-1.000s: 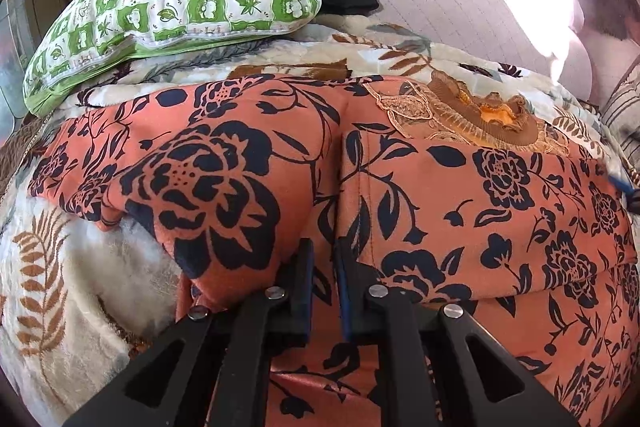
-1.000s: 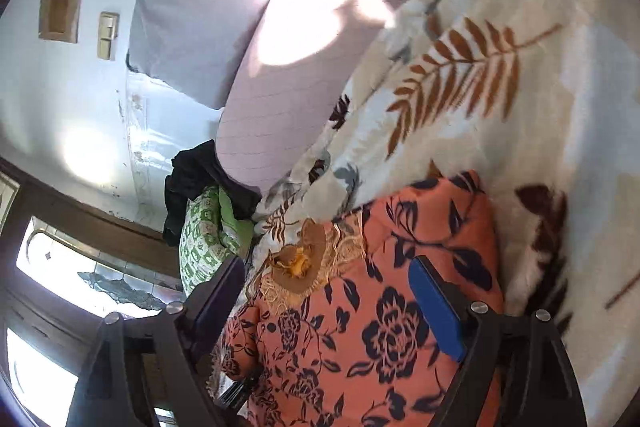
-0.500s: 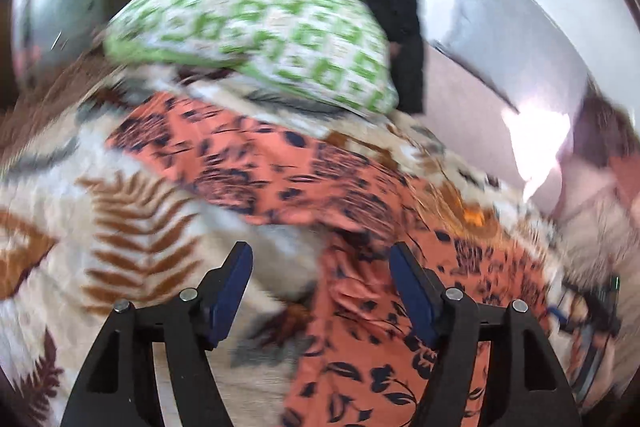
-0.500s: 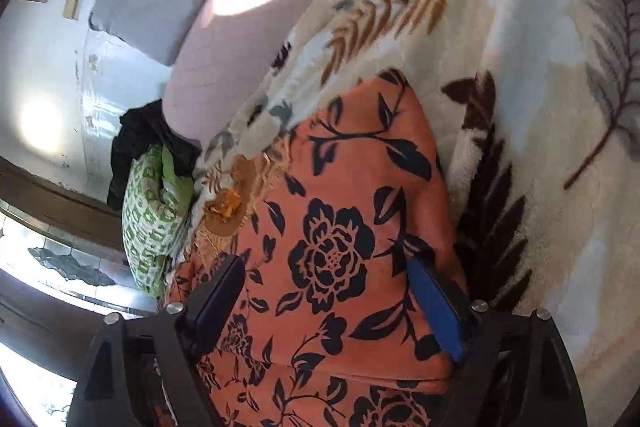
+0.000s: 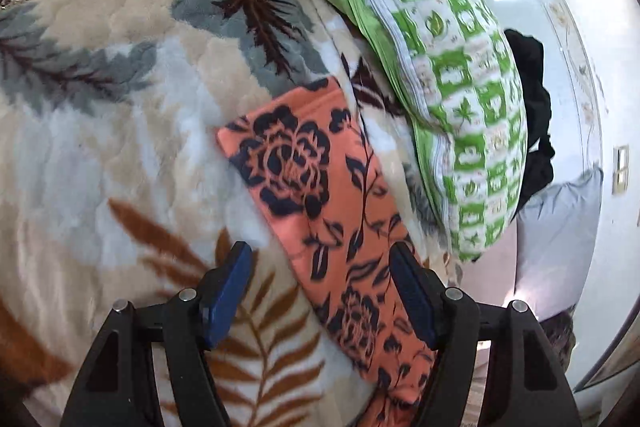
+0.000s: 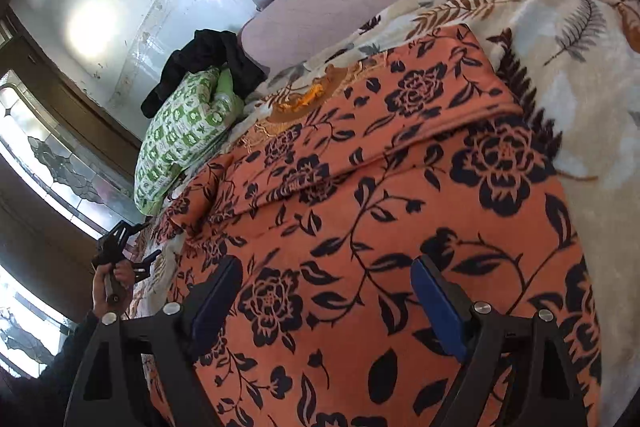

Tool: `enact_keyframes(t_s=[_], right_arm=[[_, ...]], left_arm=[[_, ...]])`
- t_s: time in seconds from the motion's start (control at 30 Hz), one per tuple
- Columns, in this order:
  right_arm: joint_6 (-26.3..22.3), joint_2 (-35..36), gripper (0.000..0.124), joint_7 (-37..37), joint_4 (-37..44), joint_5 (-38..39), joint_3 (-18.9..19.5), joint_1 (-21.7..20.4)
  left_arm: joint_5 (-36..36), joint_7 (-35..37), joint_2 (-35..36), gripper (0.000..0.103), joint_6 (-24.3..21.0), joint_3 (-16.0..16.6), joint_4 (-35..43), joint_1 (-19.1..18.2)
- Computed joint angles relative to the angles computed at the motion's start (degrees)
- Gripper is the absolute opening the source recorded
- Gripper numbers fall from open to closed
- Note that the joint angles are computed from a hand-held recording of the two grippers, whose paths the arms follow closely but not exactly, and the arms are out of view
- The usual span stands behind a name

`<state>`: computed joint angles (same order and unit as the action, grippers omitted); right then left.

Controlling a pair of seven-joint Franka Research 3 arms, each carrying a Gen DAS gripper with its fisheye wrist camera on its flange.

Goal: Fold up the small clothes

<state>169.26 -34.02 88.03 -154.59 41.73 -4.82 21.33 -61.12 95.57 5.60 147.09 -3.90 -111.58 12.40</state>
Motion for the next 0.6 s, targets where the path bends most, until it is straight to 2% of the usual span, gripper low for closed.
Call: enact_keyframes(t_s=[0.07,0.13,0.2,0.23,0.27,0.3,0.37,0.47,0.53,0.6], right_arm=[[0.07,0.1,0.088,-1.02,-0.12,-0.66,0.04,0.17],[1.54,1.07,0.088,-2.8,0.17,0.14,-0.97,2.04],[2.04,2.17,0.088,-3.74,0.54,0.96,-1.69,3.1],[1.85,2.36,0.088,-3.94,0.57,1.44,-2.0,3.34],[1.87,2.76,0.088,-4.1,0.68,1.99,-2.22,3.55],[2.02,2.95,0.088,-4.3,0.66,2.61,-2.43,3.72],[2.46,3.16,0.088,-5.07,0.68,3.8,-2.91,4.19],[3.53,2.9,0.088,-5.51,0.43,4.66,-2.63,3.97],[5.07,2.3,0.088,-6.64,0.1,5.95,-3.66,5.25],[6.85,1.52,0.088,-7.27,-0.34,7.18,-4.59,6.38]], left_arm=[[0.54,-0.26,1.61,0.071,1.06,-0.3,1.89,-0.27],[1.24,-1.34,2.45,0.071,2.33,-0.69,2.5,-0.26],[4.45,-4.2,3.01,0.07,3.86,-0.89,2.99,-0.53],[9.97,-8.87,3.27,0.048,4.95,-0.47,3.21,-1.26],[17.4,-14.47,3.9,0.004,4.46,0.3,3.96,-1.91],[22.67,-18.36,4.82,0.005,2.77,1.3,4.88,-2.52],[26.15,-21.78,5.19,0.004,3.9,0.0,4.98,-1.64],[40.94,-29.73,4.92,0.004,2.51,0.86,6.76,-3.55],[50.54,-33.32,3.13,0.004,3.77,0.95,7.02,-5.21],[58.58,-33.06,0.12,0.004,6.13,-0.22,7.32,-7.16]])
